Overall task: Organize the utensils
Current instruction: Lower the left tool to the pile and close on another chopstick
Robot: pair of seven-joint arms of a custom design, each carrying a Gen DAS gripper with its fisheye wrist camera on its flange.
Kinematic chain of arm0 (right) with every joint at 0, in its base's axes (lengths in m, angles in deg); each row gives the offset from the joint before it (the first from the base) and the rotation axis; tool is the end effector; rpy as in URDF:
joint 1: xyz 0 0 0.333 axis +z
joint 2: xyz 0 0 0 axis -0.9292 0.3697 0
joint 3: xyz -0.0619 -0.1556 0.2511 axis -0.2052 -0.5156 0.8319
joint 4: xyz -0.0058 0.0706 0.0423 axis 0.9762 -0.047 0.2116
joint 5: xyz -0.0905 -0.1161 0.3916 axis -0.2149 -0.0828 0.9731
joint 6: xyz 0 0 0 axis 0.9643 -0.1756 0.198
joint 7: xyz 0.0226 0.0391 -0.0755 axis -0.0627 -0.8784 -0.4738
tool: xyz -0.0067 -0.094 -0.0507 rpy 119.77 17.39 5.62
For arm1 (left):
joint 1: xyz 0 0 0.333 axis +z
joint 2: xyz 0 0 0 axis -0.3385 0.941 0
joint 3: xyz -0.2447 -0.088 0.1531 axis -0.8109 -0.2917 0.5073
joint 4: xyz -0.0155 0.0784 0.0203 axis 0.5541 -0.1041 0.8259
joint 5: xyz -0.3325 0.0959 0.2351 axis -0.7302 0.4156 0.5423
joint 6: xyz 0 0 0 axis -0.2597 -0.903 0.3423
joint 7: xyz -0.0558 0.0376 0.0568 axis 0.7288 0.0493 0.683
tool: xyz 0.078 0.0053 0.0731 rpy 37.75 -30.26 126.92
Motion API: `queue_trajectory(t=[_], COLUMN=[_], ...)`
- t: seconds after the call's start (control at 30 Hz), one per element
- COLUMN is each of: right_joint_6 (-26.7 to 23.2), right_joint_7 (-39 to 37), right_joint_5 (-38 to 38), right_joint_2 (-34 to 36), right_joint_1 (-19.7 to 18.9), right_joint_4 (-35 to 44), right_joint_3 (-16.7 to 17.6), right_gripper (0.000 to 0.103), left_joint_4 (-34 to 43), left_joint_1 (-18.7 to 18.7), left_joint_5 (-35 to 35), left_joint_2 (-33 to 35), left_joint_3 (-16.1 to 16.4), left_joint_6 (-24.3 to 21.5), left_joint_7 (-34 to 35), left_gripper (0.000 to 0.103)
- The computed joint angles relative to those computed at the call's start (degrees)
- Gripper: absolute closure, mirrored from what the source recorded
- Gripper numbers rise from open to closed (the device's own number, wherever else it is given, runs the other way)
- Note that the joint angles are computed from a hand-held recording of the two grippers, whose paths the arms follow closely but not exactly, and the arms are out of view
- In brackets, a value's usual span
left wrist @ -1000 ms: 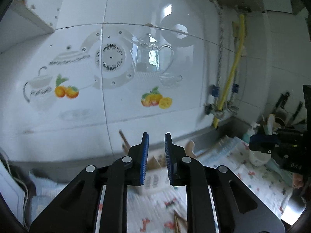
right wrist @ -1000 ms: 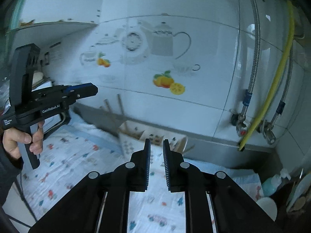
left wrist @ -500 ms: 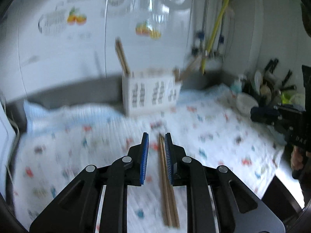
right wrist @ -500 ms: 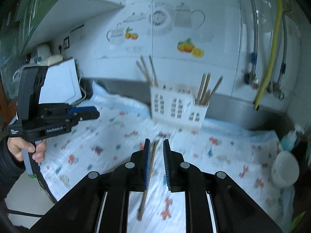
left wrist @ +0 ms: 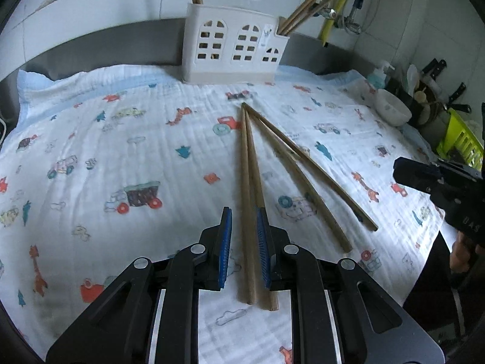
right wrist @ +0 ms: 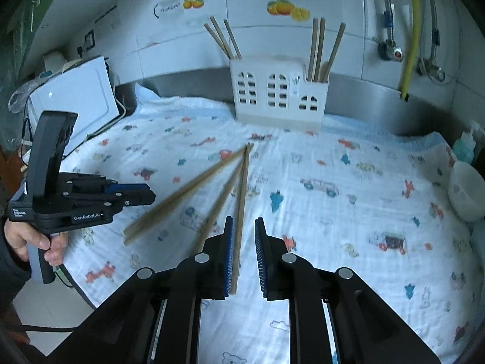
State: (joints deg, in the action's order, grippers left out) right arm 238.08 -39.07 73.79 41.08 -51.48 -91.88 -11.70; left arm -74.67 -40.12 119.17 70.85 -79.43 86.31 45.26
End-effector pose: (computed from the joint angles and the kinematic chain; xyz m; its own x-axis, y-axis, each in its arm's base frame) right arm 0.5762 0.2271 0.4022 0.6176 -0.7852 -0.0439 -0.5118 -0.3589 -0.7805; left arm 0.5562 -0.3213 0.3906 -0.0922 -0.9804 0.1740 -0.7395 -0.0496 -0.6713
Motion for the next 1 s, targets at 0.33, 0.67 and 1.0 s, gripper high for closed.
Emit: queue_trajectory(t=[0.33,0.67,1.0], right_joint_6=[-0.27,-0.35,0.11], right_joint_7=[4.29,7.58,11.14], right_joint_5=[-4.07,-7.65,-11.15], right_joint_2=[2.17,3.72,5.16], right_joint_1=[-0.58,-1.75,-2.47], right_joint_4=[0.56,0.94,0.93], right_joint_3=[0.58,2.00,2.83], right_gripper=[0.089,0.089,0.089], left_joint_4=[1.59,2.08,2.02], left_joint_1=[-0.22,-1.05,-1.17], left_joint_5=[-3.33,-2.65,-2.23], left_joint_2=[2.18,2.61,2.57], left_joint_3=[-0.29,0.49,0.65], left_joint_6=[-1.95,-2.23,-2.28], left_joint_7=[2.56,2.30,2.31], left_gripper=[0.086,0.086,0.086])
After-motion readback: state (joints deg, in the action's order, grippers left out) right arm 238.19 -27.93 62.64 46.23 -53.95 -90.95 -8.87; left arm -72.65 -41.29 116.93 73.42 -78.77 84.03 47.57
